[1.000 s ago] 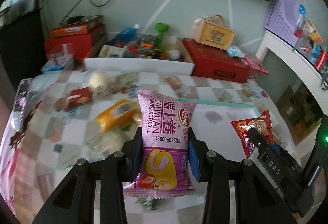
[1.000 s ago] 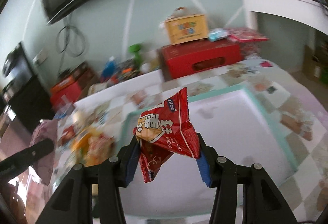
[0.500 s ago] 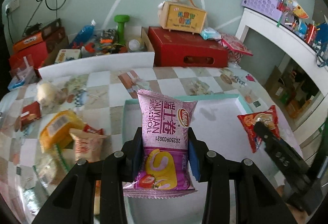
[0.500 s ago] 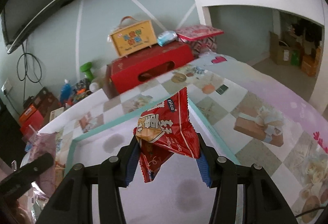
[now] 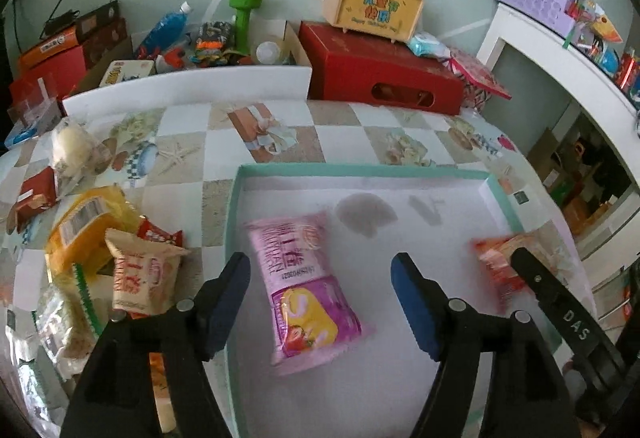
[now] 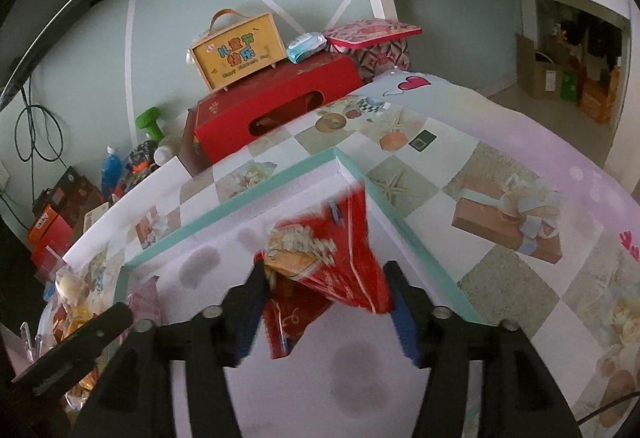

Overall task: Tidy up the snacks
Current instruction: 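Release the pink bag into the tray while the right tool drops the red bag there, then move both tools back over the snack pile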

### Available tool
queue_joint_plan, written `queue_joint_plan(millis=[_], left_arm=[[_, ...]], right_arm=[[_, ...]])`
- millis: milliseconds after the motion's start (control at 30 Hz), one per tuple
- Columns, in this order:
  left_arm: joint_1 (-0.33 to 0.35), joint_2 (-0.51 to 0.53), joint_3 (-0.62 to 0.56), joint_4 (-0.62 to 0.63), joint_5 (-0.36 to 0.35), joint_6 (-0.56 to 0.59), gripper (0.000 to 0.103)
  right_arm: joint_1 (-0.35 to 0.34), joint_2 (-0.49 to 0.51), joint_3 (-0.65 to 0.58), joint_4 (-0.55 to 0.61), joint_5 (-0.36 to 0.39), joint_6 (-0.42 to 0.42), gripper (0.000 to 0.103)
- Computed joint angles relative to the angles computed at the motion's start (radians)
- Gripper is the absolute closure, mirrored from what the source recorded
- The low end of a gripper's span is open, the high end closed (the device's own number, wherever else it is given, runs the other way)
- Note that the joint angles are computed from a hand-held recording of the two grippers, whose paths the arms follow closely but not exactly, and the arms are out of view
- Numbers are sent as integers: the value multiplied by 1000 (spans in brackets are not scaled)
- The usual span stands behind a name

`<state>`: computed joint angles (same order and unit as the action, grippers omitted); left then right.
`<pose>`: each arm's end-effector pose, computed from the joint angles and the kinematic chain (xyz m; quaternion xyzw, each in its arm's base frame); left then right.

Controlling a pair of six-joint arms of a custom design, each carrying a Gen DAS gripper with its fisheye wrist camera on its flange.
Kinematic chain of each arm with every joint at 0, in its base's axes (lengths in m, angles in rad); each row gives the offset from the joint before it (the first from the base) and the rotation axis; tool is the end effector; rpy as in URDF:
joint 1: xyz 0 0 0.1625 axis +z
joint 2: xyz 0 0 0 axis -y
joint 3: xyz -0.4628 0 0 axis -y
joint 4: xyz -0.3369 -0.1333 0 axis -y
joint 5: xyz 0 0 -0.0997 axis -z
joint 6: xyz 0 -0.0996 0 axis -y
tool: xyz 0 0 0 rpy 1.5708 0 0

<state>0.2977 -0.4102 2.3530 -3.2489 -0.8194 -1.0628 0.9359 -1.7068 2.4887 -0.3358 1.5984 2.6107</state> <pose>-0.3034 -0.3036 -0.0631 0.1449 0.9119 -0.2865 0.2555 -0.0272 -0.2571 0.2507 -0.0513 -0.8444 0.4387 0.3032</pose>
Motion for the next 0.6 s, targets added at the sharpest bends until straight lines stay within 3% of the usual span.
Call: queue_joint_plan(millis=[100,233,333,500,600], left_arm=[[-22,-33,22,43,8,-41,28],[-47,-68,63,84,31,-105,16],[-69,-103,87,184,71,-194,9],[-81,-174,128,354,97,-357,8],[-87,-202,153,407,86,-425,0]], right_arm=[[11,-7,5,-10,16,-1,29],[34,1,1,-9,49,-2,22],[59,13,3,-21,74,-5,0],[112,33,14,-56,102,-44,0],[153,50,24,-86,128,-62,0]])
